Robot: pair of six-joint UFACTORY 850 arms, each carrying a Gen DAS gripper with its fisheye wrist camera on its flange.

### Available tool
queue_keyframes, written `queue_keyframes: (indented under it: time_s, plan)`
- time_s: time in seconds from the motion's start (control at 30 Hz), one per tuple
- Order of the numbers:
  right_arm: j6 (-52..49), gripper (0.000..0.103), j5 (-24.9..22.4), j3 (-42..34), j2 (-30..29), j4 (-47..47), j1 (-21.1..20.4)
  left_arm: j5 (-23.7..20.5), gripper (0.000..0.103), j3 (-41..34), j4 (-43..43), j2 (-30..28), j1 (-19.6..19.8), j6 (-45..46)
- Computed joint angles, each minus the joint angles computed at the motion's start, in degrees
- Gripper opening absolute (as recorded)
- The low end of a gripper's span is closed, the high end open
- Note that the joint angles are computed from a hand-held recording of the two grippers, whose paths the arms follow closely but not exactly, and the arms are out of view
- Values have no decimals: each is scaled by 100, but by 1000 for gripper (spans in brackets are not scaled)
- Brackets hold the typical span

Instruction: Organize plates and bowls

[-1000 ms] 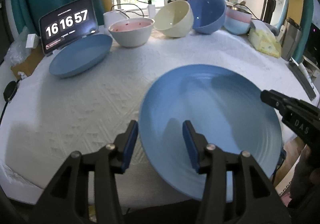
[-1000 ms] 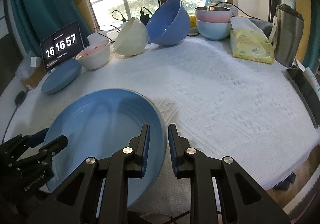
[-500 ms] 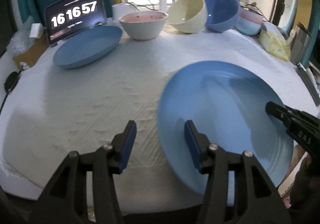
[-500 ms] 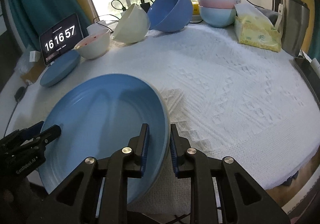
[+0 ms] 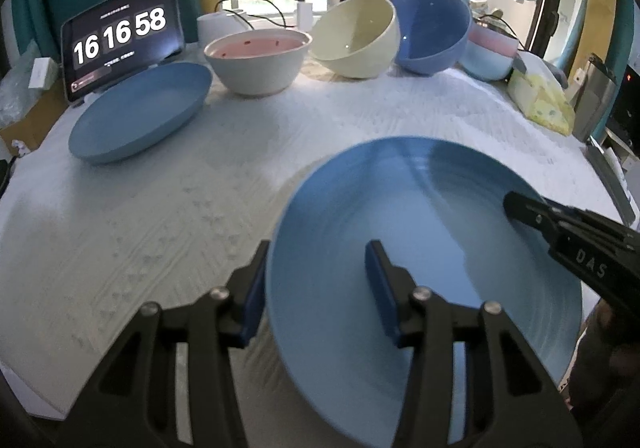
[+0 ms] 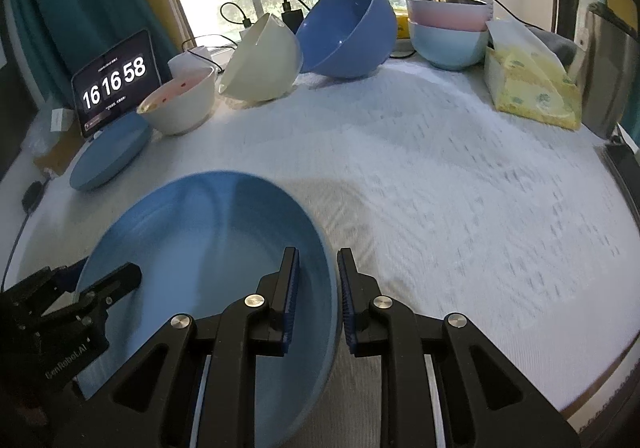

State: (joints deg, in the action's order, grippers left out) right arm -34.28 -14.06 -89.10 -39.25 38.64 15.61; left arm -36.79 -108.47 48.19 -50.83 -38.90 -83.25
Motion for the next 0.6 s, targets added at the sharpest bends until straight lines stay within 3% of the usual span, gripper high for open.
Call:
queue_keyframes:
  time_s: [0.33, 0.43, 0.6]
  plan:
    - [534, 22, -71, -674, -432, -358, 4, -44, 48, -6, -70, 45, 149, -130]
    - [689, 22, -97, -852, -551, -494, 14, 65, 49, -66, -651, 5, 244, 300]
    - [625, 22, -31, -997, -639, -416, 42, 138, 49, -79, -716, 3, 282, 226]
